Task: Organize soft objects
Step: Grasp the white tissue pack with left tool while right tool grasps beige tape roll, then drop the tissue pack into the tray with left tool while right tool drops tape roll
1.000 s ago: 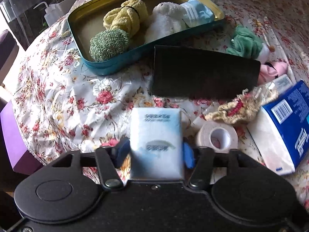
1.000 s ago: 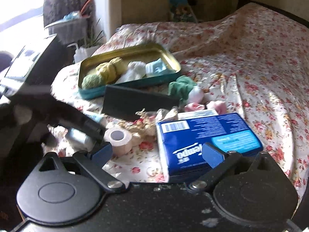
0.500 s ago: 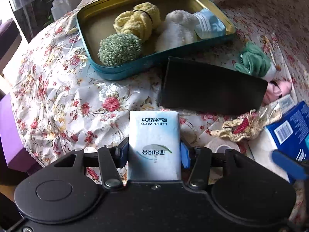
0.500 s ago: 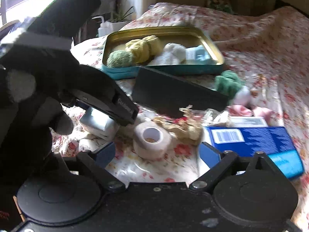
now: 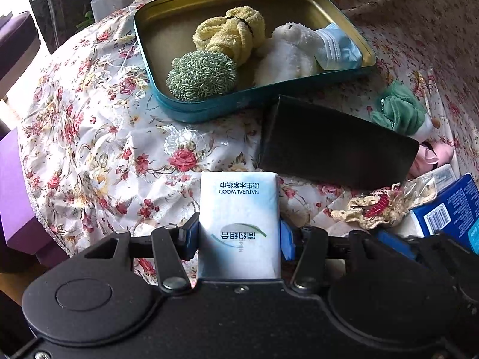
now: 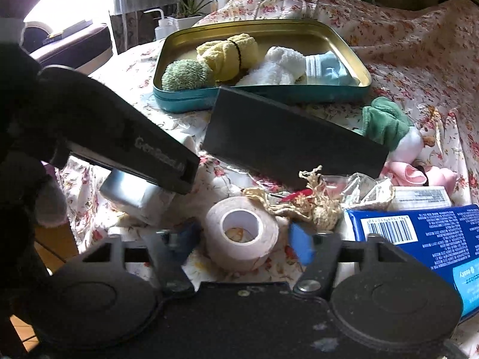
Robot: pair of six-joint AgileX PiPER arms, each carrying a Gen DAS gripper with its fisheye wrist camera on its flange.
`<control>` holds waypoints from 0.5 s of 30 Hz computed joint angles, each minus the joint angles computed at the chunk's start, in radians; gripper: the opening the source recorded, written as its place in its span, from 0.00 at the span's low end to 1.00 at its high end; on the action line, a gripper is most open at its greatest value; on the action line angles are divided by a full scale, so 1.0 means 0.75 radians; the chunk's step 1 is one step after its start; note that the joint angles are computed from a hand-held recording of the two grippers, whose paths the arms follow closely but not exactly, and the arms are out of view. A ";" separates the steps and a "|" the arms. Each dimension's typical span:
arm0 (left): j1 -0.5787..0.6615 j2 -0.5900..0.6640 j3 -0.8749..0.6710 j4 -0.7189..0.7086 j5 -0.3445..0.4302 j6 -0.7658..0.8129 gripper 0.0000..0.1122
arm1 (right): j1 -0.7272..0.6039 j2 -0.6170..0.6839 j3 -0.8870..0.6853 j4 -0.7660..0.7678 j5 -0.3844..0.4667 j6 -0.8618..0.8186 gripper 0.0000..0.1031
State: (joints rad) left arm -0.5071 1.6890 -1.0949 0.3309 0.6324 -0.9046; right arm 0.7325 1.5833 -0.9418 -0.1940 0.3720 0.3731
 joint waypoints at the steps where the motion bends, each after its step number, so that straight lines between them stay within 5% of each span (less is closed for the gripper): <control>1: -0.003 0.002 -0.003 0.005 0.004 -0.007 0.45 | -0.010 0.000 -0.006 0.067 0.008 -0.066 0.48; 15: -0.019 -0.050 0.000 -0.078 0.036 0.048 0.45 | -0.033 -0.384 0.131 0.095 0.140 -0.110 0.47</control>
State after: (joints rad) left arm -0.5215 1.6512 -1.0952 0.2722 0.6595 -0.8686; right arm 0.7081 1.2951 -0.8436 -0.1225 0.4771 0.2908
